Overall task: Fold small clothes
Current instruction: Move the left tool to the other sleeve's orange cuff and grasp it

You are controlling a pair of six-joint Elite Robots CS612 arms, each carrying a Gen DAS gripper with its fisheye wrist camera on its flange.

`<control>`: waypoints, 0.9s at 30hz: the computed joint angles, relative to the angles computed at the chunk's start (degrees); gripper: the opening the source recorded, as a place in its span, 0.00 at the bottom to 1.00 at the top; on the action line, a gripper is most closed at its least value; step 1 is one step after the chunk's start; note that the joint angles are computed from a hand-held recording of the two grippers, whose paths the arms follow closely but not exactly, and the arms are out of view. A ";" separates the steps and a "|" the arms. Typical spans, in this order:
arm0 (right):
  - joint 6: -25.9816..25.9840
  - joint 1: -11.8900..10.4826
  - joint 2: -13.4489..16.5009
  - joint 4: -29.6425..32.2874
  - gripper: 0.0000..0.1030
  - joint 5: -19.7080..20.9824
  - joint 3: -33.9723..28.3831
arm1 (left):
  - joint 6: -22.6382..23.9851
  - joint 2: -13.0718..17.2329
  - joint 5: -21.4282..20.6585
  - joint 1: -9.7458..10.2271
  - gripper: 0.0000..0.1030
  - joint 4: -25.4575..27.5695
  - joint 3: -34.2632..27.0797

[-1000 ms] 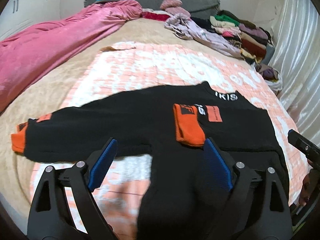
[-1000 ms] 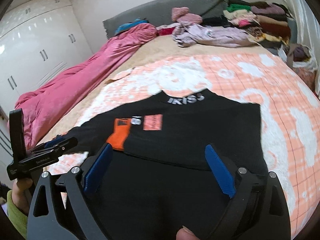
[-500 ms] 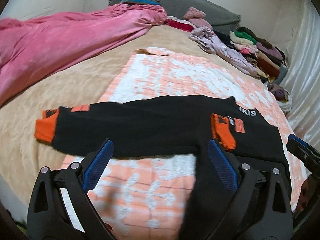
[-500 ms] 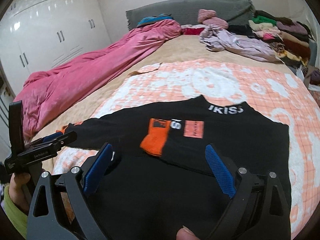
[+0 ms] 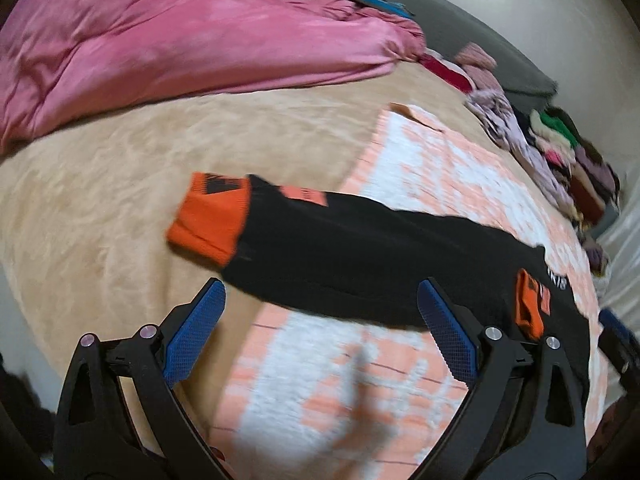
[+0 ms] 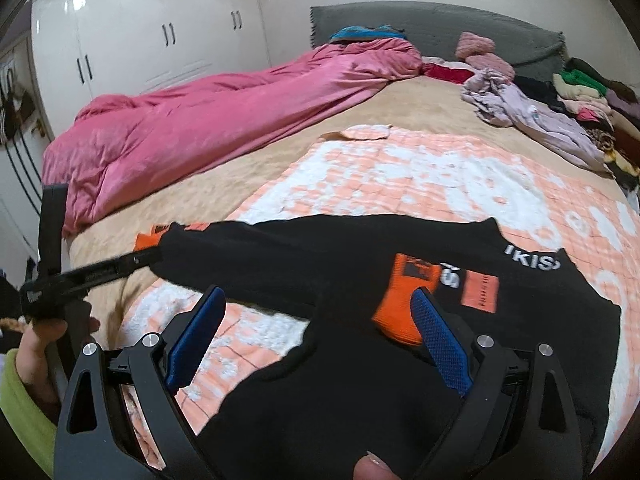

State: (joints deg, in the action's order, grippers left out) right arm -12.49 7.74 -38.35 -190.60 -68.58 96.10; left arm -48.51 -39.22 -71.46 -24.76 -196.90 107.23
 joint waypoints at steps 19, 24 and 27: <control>1.53 1.14 1.95 4.15 0.90 -1.08 -0.98 | -11.71 4.07 -1.78 4.36 0.55 0.17 -3.90; 4.50 0.13 2.01 3.48 0.90 -1.07 -0.37 | -9.17 4.90 -1.12 4.13 0.08 -3.70 -3.97; 6.80 -0.67 1.93 2.88 0.90 -1.14 0.18 | -6.96 4.59 -0.71 3.67 0.07 -4.57 -3.85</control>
